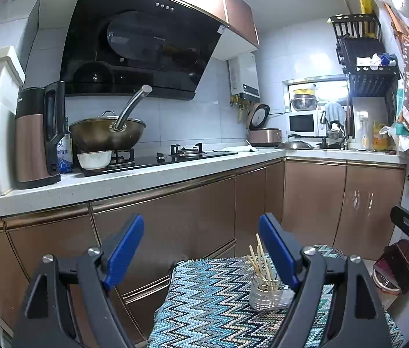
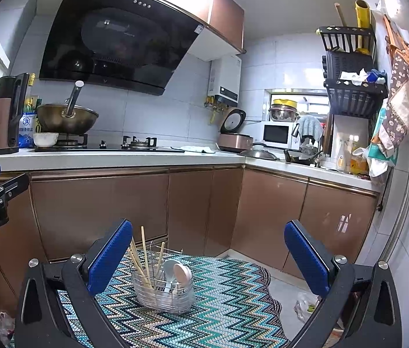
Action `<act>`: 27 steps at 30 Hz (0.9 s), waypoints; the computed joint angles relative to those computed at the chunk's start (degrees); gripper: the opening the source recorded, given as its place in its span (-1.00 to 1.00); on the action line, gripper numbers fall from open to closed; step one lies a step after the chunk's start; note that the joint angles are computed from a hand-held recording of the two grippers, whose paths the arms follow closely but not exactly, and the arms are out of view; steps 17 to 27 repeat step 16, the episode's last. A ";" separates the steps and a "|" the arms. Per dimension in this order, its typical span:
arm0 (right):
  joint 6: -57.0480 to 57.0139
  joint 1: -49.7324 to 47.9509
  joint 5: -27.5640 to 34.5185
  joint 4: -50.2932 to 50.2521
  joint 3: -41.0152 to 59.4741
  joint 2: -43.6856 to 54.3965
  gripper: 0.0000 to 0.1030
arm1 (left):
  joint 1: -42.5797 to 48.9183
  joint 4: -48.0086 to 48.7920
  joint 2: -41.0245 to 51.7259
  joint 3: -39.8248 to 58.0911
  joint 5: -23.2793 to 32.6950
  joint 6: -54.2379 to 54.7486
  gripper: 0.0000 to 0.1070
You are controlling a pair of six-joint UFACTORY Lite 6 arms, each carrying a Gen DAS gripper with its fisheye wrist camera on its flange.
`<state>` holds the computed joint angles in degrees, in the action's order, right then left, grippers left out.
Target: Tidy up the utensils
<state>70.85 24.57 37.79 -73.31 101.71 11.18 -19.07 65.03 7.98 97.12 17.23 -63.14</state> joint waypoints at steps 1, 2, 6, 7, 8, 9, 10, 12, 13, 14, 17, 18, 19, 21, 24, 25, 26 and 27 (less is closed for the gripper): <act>-0.05 0.01 0.04 0.05 0.09 0.05 0.99 | -0.06 0.61 -0.14 -0.27 -0.05 -0.52 0.52; -0.01 0.05 0.05 0.06 0.09 0.08 0.99 | -0.18 1.29 -0.27 -0.50 -0.05 -1.15 0.52; -0.05 0.06 0.10 0.07 0.16 0.09 0.99 | -0.70 3.11 -0.62 -1.06 0.14 -2.78 0.52; 0.14 0.10 0.07 -0.04 0.04 0.01 0.99 | -0.79 3.32 -0.64 -1.11 0.22 -2.96 0.52; 0.20 0.08 0.09 -0.12 0.10 0.08 0.99 | -0.79 3.32 -0.64 -1.11 0.22 -2.96 0.52; 0.25 0.01 0.02 -0.13 0.08 0.09 0.99 | -0.82 3.25 -0.66 -1.13 0.28 -2.98 0.52; 0.55 0.03 0.01 -0.30 -0.04 0.12 0.99 | -0.86 3.23 -0.68 -1.15 0.32 -3.01 0.52; 1.17 0.11 0.01 -0.70 -0.34 0.10 0.99 | -0.79 3.18 -0.66 -1.13 0.23 -2.94 0.52; 1.76 0.15 -0.06 -1.16 -1.07 -0.31 0.99 | -0.89 3.07 -0.66 -1.13 0.34 -2.94 0.52; 2.04 0.17 -0.10 -1.36 -1.35 -0.44 0.99 | -0.86 2.86 -0.70 -1.16 0.35 -2.78 0.52; 2.04 0.17 -0.11 -1.38 -1.38 -0.46 0.99 | -1.02 2.98 -0.93 -1.52 0.48 -3.11 0.52; 2.04 0.17 -0.11 -1.38 -1.38 -0.46 0.99 | -1.02 2.98 -0.93 -1.52 0.48 -3.11 0.52; 2.04 0.17 -0.11 -1.38 -1.38 -0.46 0.99 | -1.02 2.98 -0.93 -1.52 0.48 -3.11 0.52; 2.04 0.17 -0.11 -1.38 -1.38 -0.46 0.99 | -1.02 2.98 -0.93 -1.52 0.48 -3.11 0.52; 2.04 0.17 -0.11 -1.38 -1.38 -0.46 0.99 | -1.02 2.98 -0.93 -1.52 0.48 -3.11 0.52; 2.04 0.17 -0.11 -1.38 -1.38 -0.46 0.99 | -1.02 2.98 -0.93 -1.52 0.48 -3.11 0.52; 2.04 0.17 -0.11 -1.38 -1.38 -0.46 0.99 | -1.02 2.98 -0.93 -1.52 0.48 -3.11 0.52; 2.04 0.17 -0.11 -1.38 -1.38 -0.46 0.99 | -1.02 2.98 -0.93 -1.52 0.48 -3.11 0.52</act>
